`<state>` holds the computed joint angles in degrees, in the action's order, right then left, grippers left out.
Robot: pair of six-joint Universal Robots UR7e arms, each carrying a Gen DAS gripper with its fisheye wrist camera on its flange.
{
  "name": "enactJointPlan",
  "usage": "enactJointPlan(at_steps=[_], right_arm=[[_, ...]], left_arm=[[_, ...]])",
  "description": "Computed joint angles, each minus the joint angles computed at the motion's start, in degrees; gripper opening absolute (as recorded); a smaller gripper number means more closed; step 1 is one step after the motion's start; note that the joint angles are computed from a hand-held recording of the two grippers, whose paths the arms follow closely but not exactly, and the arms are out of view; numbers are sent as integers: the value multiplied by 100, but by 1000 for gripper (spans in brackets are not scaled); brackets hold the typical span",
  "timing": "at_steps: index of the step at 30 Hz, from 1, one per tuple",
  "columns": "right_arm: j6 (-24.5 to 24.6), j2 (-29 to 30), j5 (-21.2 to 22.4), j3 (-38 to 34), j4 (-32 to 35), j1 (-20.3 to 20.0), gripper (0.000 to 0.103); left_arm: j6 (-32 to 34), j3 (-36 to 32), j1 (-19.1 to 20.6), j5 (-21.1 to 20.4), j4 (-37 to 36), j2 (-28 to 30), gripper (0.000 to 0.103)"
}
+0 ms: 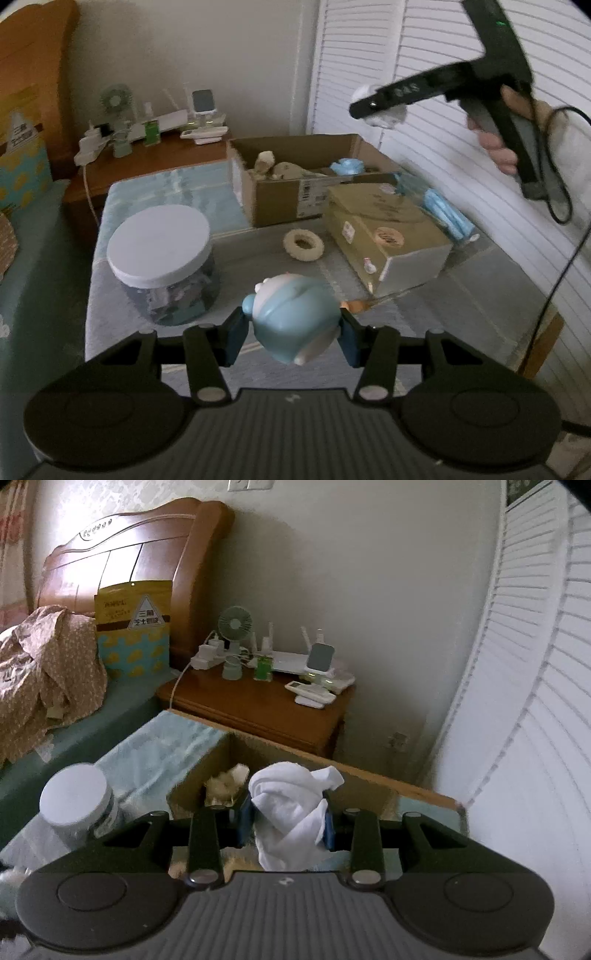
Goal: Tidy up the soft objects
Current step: 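Drop the white sock into the cardboard box with the right gripper while the left carries the blue toy, then lower the blue toy into the cardboard box and open the left gripper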
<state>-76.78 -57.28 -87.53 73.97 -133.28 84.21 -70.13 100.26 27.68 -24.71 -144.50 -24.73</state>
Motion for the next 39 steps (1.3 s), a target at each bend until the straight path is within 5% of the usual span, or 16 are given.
enactJointPlan(at_steps=[5, 13, 26, 39], right_arm=[[157, 441, -209, -361, -19, 143, 42], [107, 441, -181, -150, -510, 41, 100], [45, -421, -52, 545, -282, -266, 103], [268, -1232, -111, 1493, -611, -733, 103]], left_arm=[[-477, 55, -8, 20, 390, -92, 51], [-543, 77, 10, 1, 471, -140, 51], [-99, -26, 63, -107, 363, -172, 51], [1800, -753, 408, -65, -359, -34, 51]])
